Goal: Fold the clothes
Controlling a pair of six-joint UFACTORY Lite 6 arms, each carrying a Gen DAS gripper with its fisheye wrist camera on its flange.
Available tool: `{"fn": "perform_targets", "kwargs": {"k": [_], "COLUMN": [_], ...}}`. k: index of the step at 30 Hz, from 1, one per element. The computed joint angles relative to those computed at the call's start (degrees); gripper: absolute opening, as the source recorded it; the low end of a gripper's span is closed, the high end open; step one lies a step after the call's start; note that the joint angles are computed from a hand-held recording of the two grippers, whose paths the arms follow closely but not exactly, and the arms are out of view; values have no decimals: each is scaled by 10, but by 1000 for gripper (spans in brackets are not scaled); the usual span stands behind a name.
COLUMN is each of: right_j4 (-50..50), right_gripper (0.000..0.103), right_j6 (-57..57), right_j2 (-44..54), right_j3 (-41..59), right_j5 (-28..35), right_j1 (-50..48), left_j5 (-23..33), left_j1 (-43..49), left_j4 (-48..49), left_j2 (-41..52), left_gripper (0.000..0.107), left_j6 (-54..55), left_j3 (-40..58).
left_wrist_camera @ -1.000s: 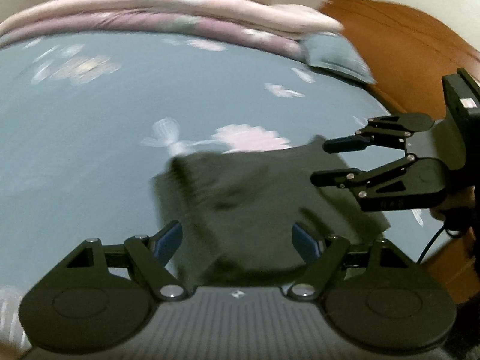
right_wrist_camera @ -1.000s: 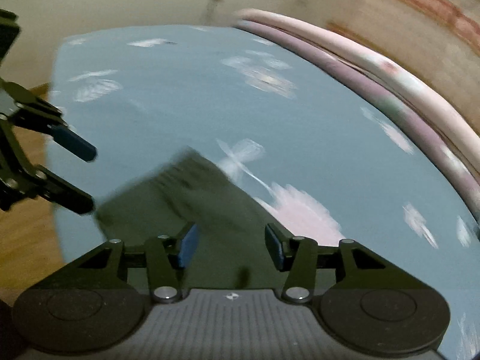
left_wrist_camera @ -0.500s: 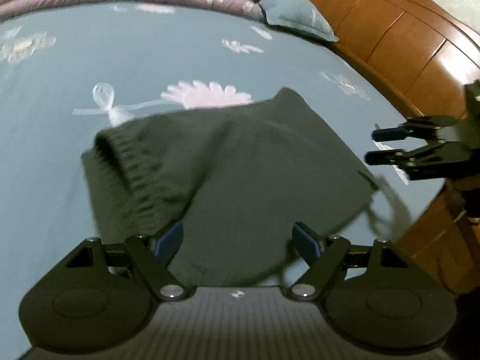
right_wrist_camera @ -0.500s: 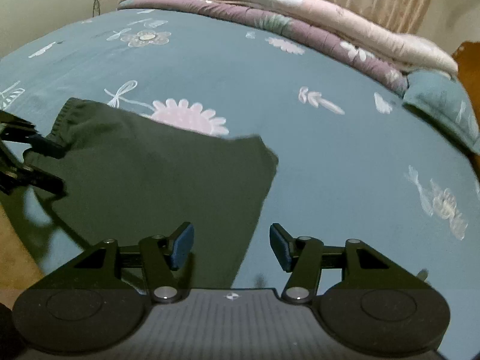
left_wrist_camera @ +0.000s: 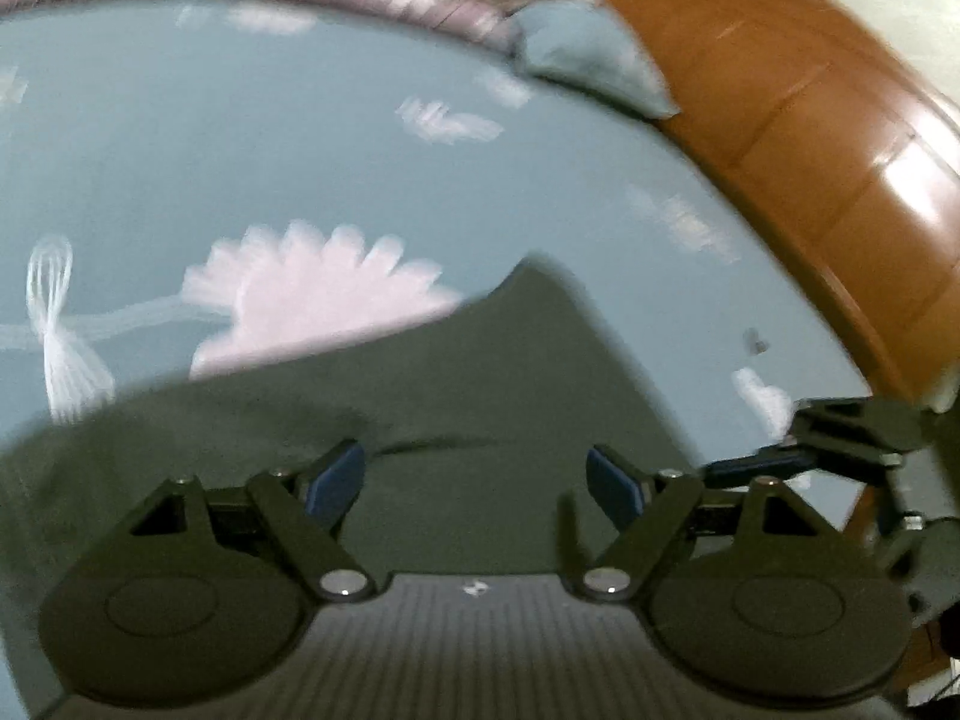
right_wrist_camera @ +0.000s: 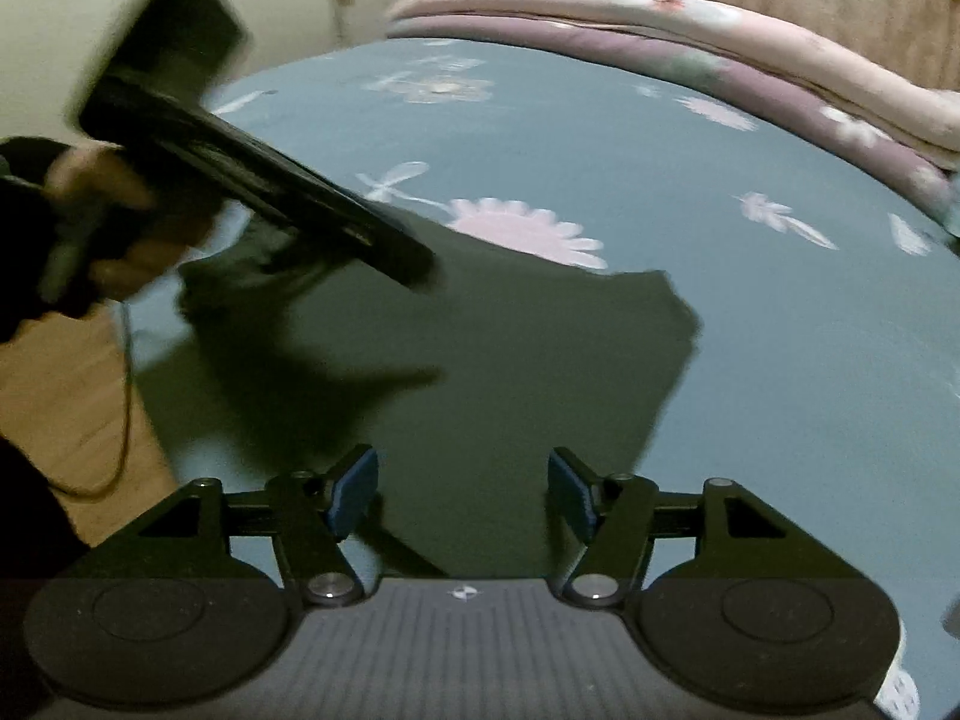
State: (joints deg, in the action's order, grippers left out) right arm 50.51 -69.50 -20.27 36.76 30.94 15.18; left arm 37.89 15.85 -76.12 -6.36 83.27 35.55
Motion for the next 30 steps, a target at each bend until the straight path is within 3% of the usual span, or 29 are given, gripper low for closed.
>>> {"fn": "perform_targets", "kwargs": {"k": [8,12,13,17,21,26,28,30], "right_j4": [57,60,57,52,99,199,163,155], "right_gripper": [71,74,74,74,75,77,77,77], "right_j6": [-109,-147,-161,-149,-167,-221,-162,-145], "right_j2": [44,56,56,47,75,232,312,319], "right_j3": [32,12,-2,15,70,173,228,234], "right_j5": [93,106,100,131,100,18,-3,-9], "right_j1": [-62,-74,-81,-107,-87,-46,-37,-34], "left_j5": [16,-4,16,21,10,-40,-23,3], "left_j1": [29,66,85,69,59,55,77,88], "left_j4": [156,215,212,257,192,154,145,184], "left_j2": [-195,-213,-229,-236,-178,-102,-106,-145], "left_gripper": [83,83,84,83,84,84,84,83], "left_j6": [-200,-224,-215,-265,-198,-152,-133,-166], "left_j3": [-66,-109,-115,-73,-32,-26,-34,-34]}}
